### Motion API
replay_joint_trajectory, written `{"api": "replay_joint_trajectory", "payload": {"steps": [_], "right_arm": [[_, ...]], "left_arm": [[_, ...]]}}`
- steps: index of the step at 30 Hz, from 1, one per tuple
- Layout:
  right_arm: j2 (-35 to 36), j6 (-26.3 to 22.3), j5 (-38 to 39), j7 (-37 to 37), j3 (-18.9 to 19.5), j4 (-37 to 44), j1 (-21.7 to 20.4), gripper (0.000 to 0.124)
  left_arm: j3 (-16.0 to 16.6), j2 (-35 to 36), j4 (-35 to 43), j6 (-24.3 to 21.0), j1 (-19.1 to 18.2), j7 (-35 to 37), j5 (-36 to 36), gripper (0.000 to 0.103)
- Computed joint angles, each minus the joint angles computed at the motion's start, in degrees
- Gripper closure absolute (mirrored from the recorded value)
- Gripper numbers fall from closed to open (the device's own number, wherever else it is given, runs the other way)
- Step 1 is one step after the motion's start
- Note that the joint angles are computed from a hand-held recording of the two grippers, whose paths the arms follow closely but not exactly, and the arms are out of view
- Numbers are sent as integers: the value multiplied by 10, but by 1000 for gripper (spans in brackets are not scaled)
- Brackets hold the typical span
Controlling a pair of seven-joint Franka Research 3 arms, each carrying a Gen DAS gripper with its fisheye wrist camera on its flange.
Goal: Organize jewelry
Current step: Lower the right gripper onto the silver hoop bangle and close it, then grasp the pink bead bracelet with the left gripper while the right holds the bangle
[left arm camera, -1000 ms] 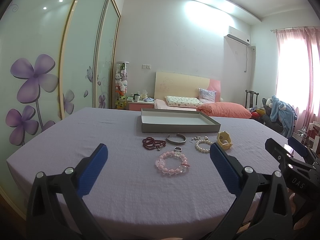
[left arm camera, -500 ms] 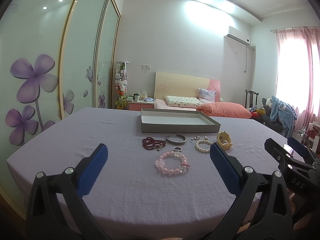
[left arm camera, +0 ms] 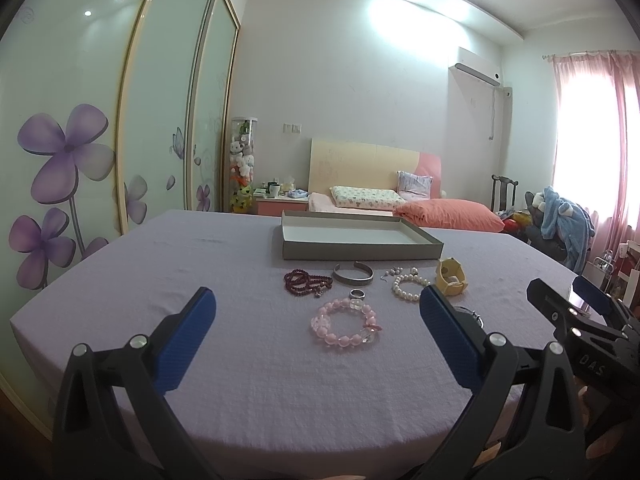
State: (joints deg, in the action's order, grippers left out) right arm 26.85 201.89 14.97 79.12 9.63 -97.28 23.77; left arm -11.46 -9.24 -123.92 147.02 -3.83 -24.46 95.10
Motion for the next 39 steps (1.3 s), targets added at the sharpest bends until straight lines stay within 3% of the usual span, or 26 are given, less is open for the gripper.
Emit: {"api": "replay_joint_trajectory", "payload": {"steps": [2, 6, 8, 10, 15, 20, 26, 30, 33, 39], "right_arm": [[9, -19, 14, -7, -16, 15, 15, 23], [33, -94, 53, -28, -83, 68, 69, 23], [53, -157, 66, -14, -160, 109, 124, 23], [81, -242, 47, 23, -209, 162, 149, 23], [149, -411, -23, 107, -259, 291, 158, 23], [192, -519, -63, 127, -231, 386, 125, 23], [264, -659, -92, 145, -178, 537, 80, 23], [252, -645, -117, 139, -145, 518, 65, 29], [236, -621, -129, 121, -116, 491, 51, 53], [252, -618, -129, 112, -99, 516, 37, 53]], "left_arm": [[3, 6, 5, 6, 2, 8, -6, 4], [13, 32, 26, 26, 7, 45, -32, 4], [17, 47, 41, 32, 9, 77, -57, 4], [24, 67, 60, 48, 11, 119, -94, 4], [43, 109, 95, 92, 20, 220, -206, 4], [54, 151, 127, 103, 21, 344, -337, 4], [63, 184, 153, 110, 14, 443, -437, 4], [62, 204, 175, 97, 9, 524, -510, 4], [61, 224, 199, 84, 6, 576, -557, 4], [75, 240, 219, 69, -4, 607, -592, 4]]}}
